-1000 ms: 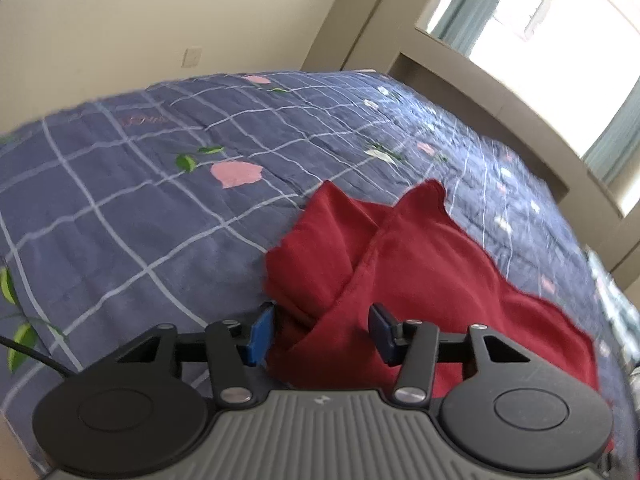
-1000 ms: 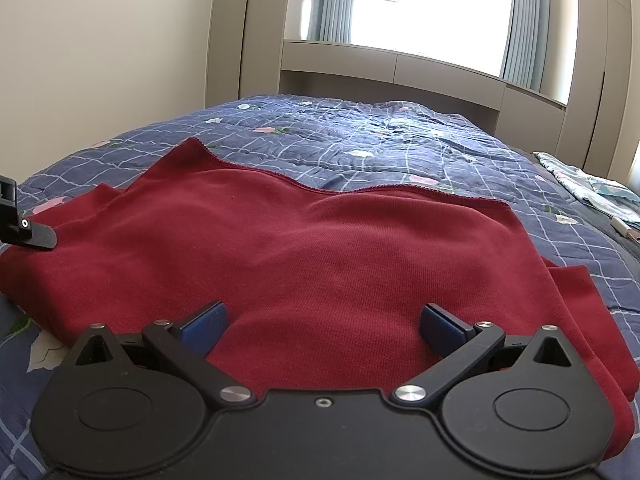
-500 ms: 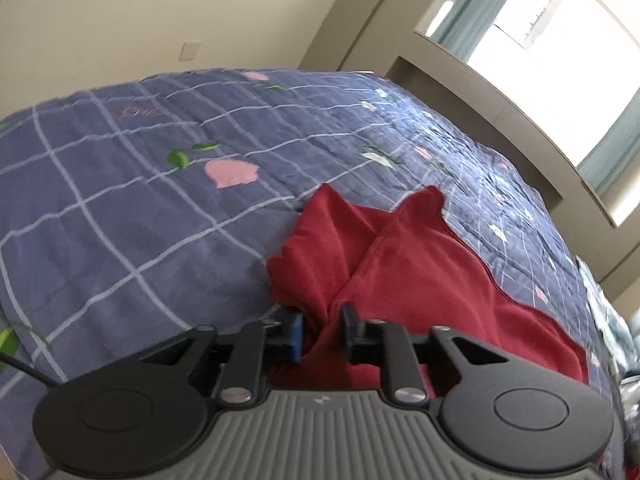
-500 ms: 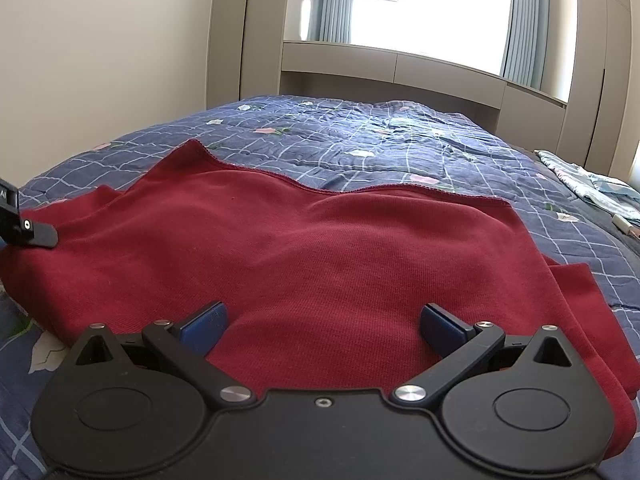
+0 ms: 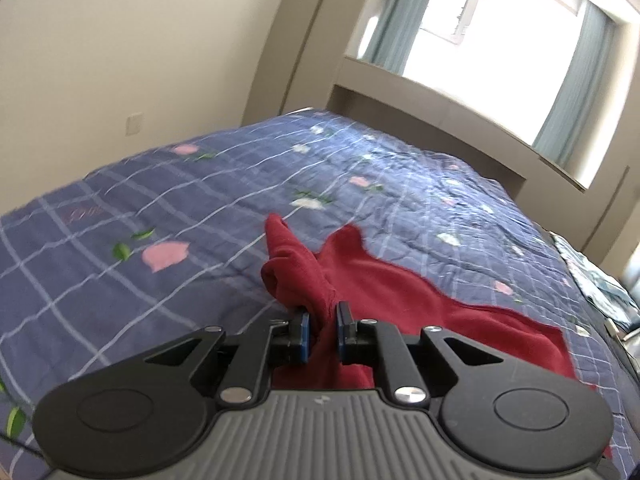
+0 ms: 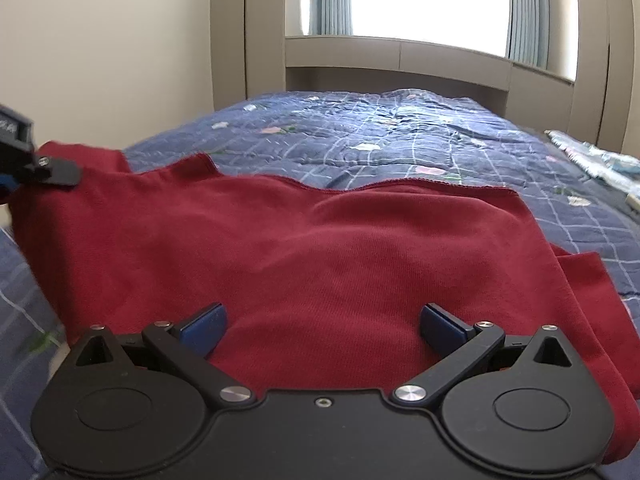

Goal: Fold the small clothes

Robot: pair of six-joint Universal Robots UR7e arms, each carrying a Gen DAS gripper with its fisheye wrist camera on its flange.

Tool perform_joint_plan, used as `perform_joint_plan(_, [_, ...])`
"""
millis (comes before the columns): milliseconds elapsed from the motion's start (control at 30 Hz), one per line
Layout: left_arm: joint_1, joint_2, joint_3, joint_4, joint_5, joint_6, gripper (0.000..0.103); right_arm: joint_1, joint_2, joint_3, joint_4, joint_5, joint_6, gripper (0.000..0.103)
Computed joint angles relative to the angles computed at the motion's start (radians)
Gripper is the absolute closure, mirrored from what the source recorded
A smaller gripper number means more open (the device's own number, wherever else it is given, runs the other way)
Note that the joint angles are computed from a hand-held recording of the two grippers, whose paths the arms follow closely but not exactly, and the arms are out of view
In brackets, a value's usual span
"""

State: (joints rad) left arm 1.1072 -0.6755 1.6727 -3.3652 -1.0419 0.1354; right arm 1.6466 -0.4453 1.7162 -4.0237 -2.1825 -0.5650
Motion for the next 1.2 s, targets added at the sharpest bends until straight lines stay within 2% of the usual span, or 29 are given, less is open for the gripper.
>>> perform_joint_plan(67, [-0.018,0.004,-0.007,0.003,-0.01,0.03,0.091,-0.008,-0.027,0.029,-0.003,0.027,0.021,0.0])
perform_joint_plan(233, [-0.077,0.029,-0.038,0.009,-0.028,0.115,0.091,-0.023,-0.092,0.079,-0.025,0.02,0.015,0.0])
perform_joint_plan(400, [-0.145,0.068,-0.081,0.065,-0.056,0.177,0.091,-0.053,-0.164,0.17,-0.139,0.019,0.03,0.0])
perform_joint_plan(733, [-0.278,0.162,-0.073,0.15,-0.138,0.279,0.091,-0.182,-0.343,0.381,-0.293,-0.023,0.087,0.0])
perform_joint_plan(833, [-0.303,0.195,-0.057,0.205,-0.121,0.279,0.091,-0.231,-0.372,0.424,-0.306,-0.028,0.133,0.0])
perform_joint_plan(967, [-0.321,0.229,-0.019,0.209,-0.07,0.305,0.091,-0.316,-0.429,0.497,-0.267,0.083,0.242,0.0])
perform_joint_plan(1033, [-0.321,0.236,-0.009,0.23,-0.048,0.309,0.089,-0.337,-0.433,0.517,-0.283,0.137,0.254,0.0])
perform_joint_plan(1133, [-0.313,0.222,0.001,0.266,-0.068,0.299,0.083,-0.353,-0.438,0.52,-0.279,0.189,0.259,0.0])
perform_joint_plan(1200, [-0.306,0.219,0.0,0.277,-0.089,0.305,0.066,-0.358,-0.442,0.515,-0.27,0.215,0.265,0.0])
